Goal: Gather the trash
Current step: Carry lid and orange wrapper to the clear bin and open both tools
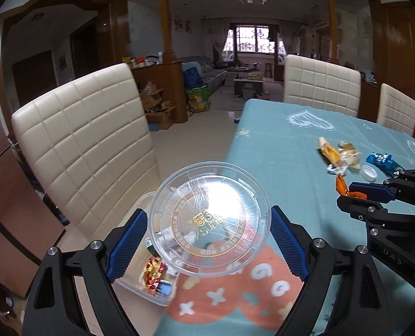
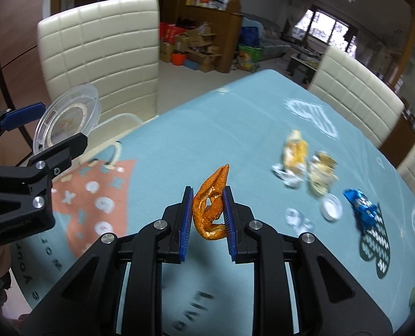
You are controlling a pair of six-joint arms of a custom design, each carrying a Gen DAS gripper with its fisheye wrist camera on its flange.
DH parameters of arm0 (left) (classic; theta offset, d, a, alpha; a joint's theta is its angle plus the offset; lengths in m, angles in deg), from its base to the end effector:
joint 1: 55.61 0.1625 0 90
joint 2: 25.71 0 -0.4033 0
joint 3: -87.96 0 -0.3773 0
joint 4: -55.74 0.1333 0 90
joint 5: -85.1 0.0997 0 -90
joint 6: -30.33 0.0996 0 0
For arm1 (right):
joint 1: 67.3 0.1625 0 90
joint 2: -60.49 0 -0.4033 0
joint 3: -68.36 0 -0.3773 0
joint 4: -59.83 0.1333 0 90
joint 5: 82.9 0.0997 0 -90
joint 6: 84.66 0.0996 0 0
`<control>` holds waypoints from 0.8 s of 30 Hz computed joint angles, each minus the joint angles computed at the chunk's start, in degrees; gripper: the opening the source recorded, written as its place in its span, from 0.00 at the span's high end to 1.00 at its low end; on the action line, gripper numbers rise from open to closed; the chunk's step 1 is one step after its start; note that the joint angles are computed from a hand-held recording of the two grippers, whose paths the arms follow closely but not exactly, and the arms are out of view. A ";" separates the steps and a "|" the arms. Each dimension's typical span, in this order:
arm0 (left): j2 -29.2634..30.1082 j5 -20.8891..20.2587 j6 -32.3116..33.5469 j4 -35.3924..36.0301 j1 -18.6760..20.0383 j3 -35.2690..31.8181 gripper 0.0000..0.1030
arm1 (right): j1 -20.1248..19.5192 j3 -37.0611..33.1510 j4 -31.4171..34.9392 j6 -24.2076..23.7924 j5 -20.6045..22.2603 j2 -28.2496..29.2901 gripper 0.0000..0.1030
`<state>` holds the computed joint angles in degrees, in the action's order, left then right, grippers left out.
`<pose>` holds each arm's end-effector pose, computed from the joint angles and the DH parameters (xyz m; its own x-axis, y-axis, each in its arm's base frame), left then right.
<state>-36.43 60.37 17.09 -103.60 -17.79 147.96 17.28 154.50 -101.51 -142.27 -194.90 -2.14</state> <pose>-0.4555 -0.6369 -0.0534 -0.6592 0.0038 -0.7520 0.6072 0.5926 -0.5293 0.0326 -0.6729 0.3820 -0.5340 -0.3694 0.7606 -0.7233 0.6654 -0.1847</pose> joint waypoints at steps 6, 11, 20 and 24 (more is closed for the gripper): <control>-1.59 1.58 -2.39 2.10 1.44 1.77 0.17 | 1.90 -1.03 0.55 -0.93 -0.32 2.93 0.77; -1.61 2.77 -3.16 5.04 2.67 0.52 0.17 | 2.92 -3.20 1.44 -0.97 -0.28 5.52 0.77; 0.69 1.18 0.68 4.17 5.02 -5.10 0.16 | 2.90 -6.28 2.60 -0.83 -1.19 8.01 0.77; 0.02 -0.27 -3.69 7.77 5.89 -5.09 0.15 | 2.95 -7.54 3.28 -0.42 -1.24 8.89 0.77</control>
<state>-36.42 60.11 13.40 -95.83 -11.90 142.87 20.23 146.96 -98.23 -142.70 -196.14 6.75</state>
